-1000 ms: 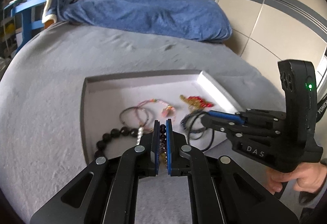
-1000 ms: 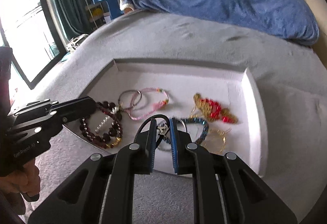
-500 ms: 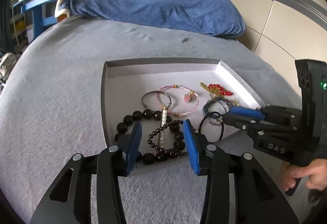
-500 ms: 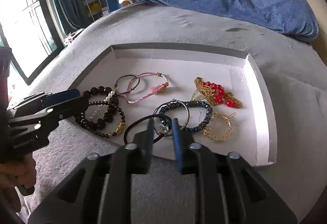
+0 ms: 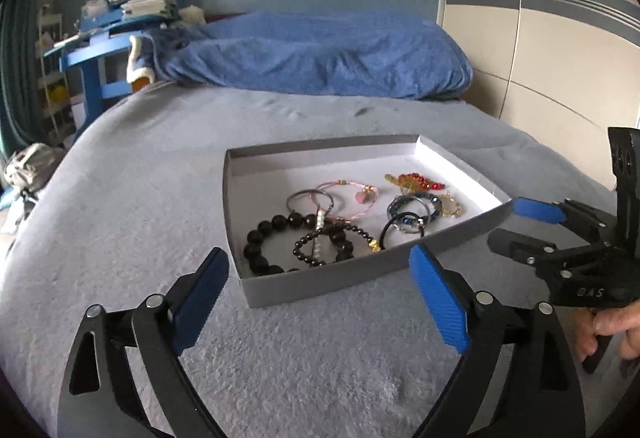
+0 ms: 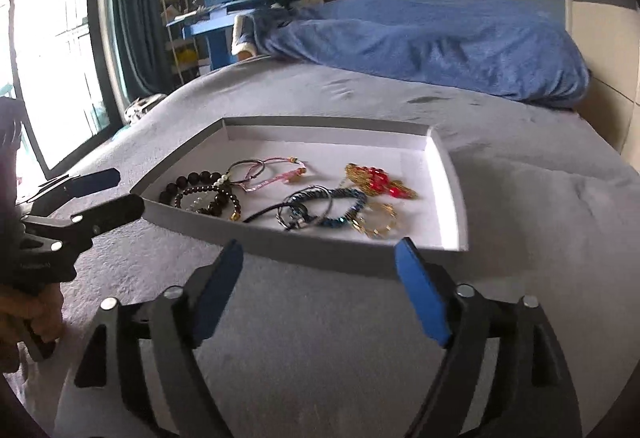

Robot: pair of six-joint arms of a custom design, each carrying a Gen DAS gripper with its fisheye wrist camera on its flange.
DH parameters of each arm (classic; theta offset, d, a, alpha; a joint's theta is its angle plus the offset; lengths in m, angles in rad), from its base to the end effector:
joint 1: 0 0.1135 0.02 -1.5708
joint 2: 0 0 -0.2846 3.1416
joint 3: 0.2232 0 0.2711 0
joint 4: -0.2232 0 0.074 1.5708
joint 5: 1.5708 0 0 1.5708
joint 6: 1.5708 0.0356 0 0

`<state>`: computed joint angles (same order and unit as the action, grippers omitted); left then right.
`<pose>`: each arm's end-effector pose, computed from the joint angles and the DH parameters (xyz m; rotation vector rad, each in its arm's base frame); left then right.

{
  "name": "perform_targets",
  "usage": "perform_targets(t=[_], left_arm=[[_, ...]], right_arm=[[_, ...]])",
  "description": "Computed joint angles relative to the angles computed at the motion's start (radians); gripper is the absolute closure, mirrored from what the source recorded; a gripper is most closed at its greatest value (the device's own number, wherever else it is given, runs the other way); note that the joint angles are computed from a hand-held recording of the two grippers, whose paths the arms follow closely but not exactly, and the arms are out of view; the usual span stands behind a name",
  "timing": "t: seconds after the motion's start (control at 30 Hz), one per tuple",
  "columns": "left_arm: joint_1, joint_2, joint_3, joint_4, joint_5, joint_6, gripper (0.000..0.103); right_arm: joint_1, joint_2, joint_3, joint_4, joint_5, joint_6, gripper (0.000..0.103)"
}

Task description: Organize jewelry

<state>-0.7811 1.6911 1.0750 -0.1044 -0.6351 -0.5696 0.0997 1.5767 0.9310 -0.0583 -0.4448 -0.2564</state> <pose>0.2860 -0.2538 0.2245 -0.0894 2.1293 -0.0559 0.3466 0.0501 0.2182 -0.6203 2.1386 0.4191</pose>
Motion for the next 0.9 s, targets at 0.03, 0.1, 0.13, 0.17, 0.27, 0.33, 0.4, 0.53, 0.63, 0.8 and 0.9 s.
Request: perform_targets(t=[0.03, 0.1, 0.13, 0.17, 0.27, 0.33, 0.4, 0.53, 0.63, 0.8, 0.9], left_arm=[[-0.007, -0.003, -0.005, 0.001, -0.002, -0.011, 0.01], [-0.018, -0.009, -0.016, 0.002, 0.001, -0.031, 0.01], [-0.022, -0.013, -0.019, -0.002, -0.002, -0.04, 0.01], [-0.029, -0.018, -0.025, -0.004, -0.011, -0.053, 0.01], [-0.055, -0.019, -0.034, -0.02, -0.065, -0.088, 0.008], [-0.064, -0.013, -0.031, -0.033, -0.092, -0.1, 0.008], [-0.065, -0.011, -0.029, -0.045, -0.099, -0.113, 0.008], [-0.074, -0.021, -0.043, -0.037, -0.125, -0.12, 0.008], [-0.081, -0.021, -0.044, -0.039, -0.138, -0.118, 0.008], [-0.086, -0.019, -0.039, -0.047, -0.131, -0.109, 0.008], [-0.085, -0.019, -0.04, -0.044, -0.122, -0.106, 0.008]], right_arm=[[-0.011, -0.013, -0.009, 0.003, -0.007, 0.007, 0.016], [-0.022, -0.032, -0.029, 0.012, -0.009, 0.004, 0.012], [-0.025, -0.042, -0.041, 0.015, -0.006, -0.006, 0.011], [-0.026, -0.052, -0.055, 0.022, -0.002, -0.014, 0.011], [-0.027, -0.068, -0.088, 0.046, 0.006, -0.016, 0.008], [-0.03, -0.068, -0.101, 0.067, 0.017, -0.008, 0.006], [-0.023, -0.067, -0.108, 0.071, 0.034, -0.008, 0.006], [-0.025, -0.089, -0.14, 0.11, 0.037, -0.001, 0.006], [-0.033, -0.088, -0.145, 0.119, 0.033, 0.008, 0.005], [-0.039, -0.091, -0.146, 0.114, 0.032, 0.012, 0.005], [-0.039, -0.096, -0.154, 0.124, 0.032, 0.007, 0.005]])
